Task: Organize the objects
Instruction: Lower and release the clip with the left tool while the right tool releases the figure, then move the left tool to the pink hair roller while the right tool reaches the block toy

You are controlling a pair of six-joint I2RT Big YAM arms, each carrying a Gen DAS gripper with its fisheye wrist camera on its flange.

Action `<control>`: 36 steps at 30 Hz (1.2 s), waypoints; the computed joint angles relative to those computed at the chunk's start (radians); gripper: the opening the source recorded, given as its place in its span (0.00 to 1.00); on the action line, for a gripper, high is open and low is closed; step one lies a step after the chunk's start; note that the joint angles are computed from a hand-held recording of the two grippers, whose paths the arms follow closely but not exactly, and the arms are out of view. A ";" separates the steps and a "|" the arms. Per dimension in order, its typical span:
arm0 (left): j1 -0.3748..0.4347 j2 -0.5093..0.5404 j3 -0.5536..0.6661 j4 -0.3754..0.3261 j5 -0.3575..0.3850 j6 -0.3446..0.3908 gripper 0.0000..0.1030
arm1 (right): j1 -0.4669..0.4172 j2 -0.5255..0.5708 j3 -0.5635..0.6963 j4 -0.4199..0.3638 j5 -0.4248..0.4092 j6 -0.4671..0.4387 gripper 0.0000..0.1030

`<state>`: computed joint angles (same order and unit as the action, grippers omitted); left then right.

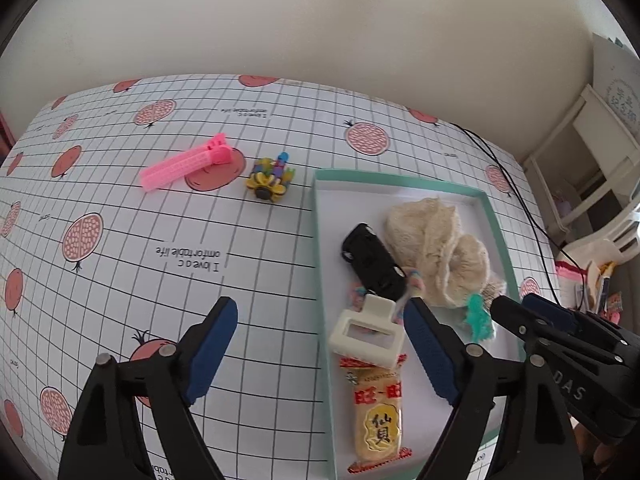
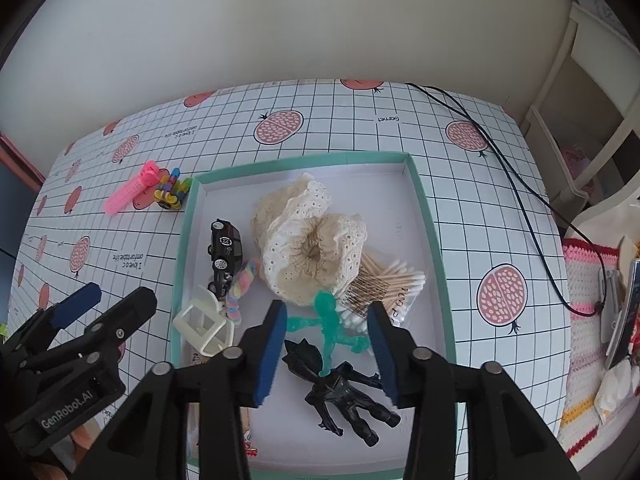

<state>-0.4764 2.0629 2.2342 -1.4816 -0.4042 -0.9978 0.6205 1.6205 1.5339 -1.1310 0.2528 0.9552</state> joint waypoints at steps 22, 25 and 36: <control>0.020 -0.069 -0.117 0.026 -0.024 -0.017 1.00 | 0.004 0.007 -0.006 0.036 -0.006 -0.032 1.00; 0.022 -0.074 -0.119 0.029 -0.023 -0.009 1.00 | 0.004 0.007 -0.007 0.040 -0.006 -0.033 1.00; 0.041 -0.116 -0.162 0.072 -0.018 0.045 1.00 | 0.004 0.016 -0.004 0.050 -0.018 -0.047 1.00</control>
